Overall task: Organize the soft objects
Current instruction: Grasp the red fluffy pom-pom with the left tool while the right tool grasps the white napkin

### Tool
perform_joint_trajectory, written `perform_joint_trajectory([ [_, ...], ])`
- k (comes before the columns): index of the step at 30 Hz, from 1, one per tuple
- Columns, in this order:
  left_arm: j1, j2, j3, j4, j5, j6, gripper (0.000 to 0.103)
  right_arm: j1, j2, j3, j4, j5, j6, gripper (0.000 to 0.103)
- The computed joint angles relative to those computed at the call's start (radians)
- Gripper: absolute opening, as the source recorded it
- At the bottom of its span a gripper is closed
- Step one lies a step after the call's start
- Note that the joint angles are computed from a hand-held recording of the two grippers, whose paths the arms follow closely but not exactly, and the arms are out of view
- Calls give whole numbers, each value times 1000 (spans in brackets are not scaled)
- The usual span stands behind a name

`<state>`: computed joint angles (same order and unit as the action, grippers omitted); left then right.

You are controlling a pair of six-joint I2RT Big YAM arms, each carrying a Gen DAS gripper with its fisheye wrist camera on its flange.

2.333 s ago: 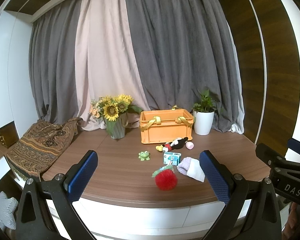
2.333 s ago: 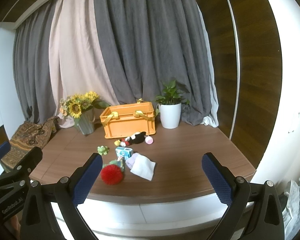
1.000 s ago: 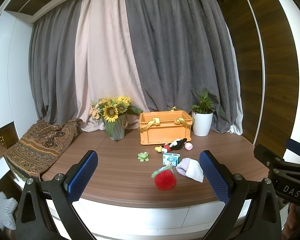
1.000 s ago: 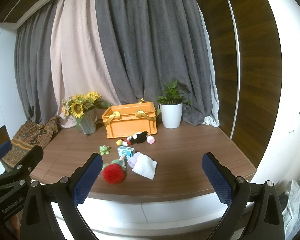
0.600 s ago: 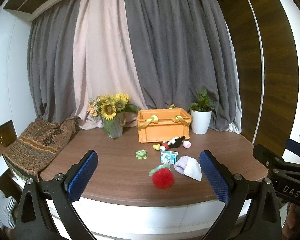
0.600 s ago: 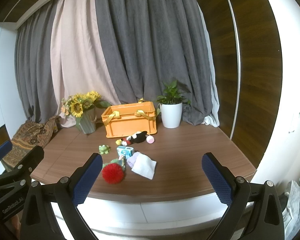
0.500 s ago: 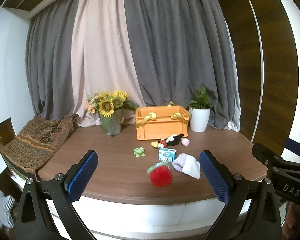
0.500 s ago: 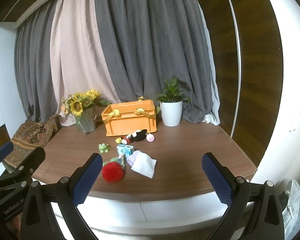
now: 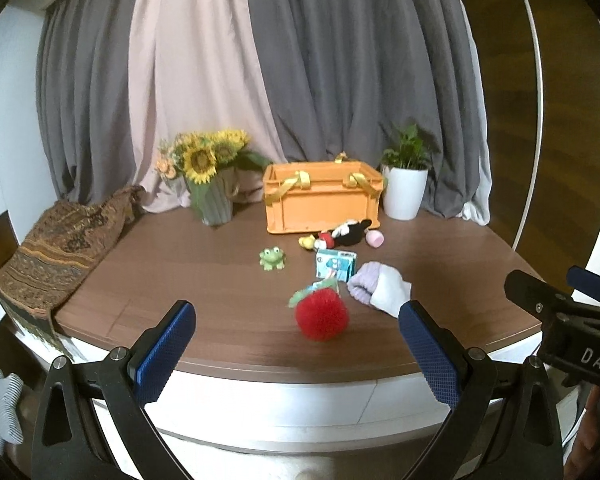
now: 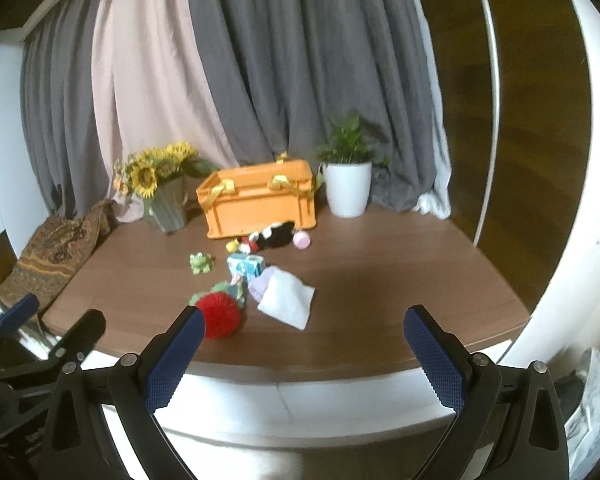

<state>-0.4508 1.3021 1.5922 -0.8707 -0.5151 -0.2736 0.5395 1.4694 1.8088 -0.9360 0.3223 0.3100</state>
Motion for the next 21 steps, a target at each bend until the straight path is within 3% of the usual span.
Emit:
perform_joint_trajectory([
  [10,122,148,41,85,192,80,103,-40,230,199,-70,-81,6,101],
  [15,171,254,118,49,259,106,103,-53,388,389,-160,-103,-7,101],
  [21,207,364,199,-2,355,134,103,-66,589,658,-336,-130,25,100],
])
